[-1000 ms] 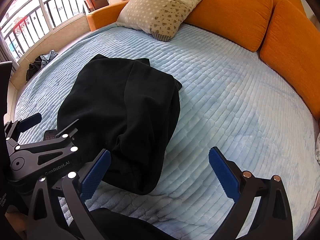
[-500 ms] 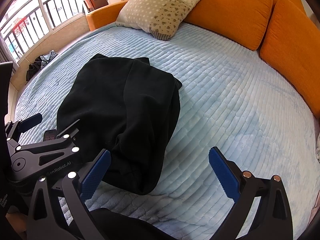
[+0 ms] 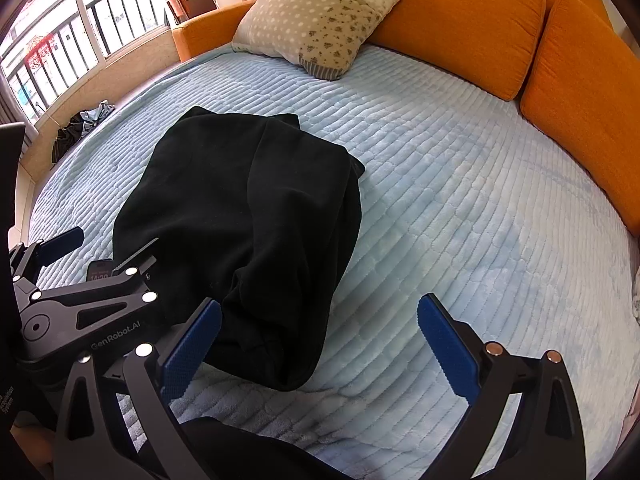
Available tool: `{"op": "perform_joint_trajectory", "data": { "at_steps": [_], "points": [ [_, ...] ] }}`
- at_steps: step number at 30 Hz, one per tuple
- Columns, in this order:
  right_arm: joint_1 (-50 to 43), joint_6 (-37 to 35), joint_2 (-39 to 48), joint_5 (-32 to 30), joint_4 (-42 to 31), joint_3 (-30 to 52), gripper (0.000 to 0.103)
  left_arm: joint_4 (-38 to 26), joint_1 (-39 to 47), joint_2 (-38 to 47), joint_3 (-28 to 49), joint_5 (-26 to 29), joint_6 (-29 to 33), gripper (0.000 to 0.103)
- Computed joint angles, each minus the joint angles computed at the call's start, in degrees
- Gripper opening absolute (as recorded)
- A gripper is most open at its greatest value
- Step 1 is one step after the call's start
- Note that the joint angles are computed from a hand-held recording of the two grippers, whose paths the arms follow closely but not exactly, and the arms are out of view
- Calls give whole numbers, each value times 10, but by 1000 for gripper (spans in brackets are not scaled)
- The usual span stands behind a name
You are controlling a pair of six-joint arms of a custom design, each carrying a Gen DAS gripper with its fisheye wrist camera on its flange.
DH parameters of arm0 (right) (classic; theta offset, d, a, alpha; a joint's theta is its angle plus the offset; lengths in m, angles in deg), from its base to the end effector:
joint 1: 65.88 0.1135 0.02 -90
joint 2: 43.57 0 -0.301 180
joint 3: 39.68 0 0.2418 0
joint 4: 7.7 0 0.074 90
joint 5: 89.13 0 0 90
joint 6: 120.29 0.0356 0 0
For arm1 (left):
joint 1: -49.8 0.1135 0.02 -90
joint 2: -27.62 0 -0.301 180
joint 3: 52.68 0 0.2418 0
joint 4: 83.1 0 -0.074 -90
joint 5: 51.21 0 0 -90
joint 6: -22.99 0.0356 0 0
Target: Fold large clothes
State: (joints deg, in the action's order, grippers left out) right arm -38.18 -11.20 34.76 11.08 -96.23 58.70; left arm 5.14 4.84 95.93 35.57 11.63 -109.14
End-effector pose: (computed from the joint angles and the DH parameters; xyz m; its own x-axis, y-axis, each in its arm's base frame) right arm 0.2033 0.0996 0.3897 -0.9092 -0.1138 -0.4006 -0.1085 0.9934 -0.0359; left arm 0.1311 -0.1079 0.3753 -0.8527 0.0080 -0.5223 -0.0595 0.9919 0.1123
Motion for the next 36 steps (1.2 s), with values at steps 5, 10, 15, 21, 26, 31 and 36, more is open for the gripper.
{"op": "perform_joint_trajectory", "data": {
  "at_steps": [5, 10, 15, 21, 26, 31, 36],
  "points": [
    [-1, 1, 1, -1, 2, -1, 97, 1, 1, -1, -1, 1, 3, 100],
    [-1, 1, 1, -1, 1, 0, 97, -2, -1, 0, -1, -1, 0, 100],
    [-1, 2, 2, 0, 1, -1, 97, -1, 0, 1, 0, 0, 1, 100],
    [0, 3, 1, 1, 2, -1, 97, -3, -1, -2, 0, -2, -1, 100],
    [3, 5, 0, 3, 2, -3, 97, -6, -3, 1, 3, -3, -1, 100],
    [4, 5, 0, 5, 1, -1, 97, -9, 2, 4, 5, 6, -1, 100],
    [4, 2, -1, 8, -1, -1, 97, 0, 18, 0, 1, 27, 4, 100]
  ]
}}
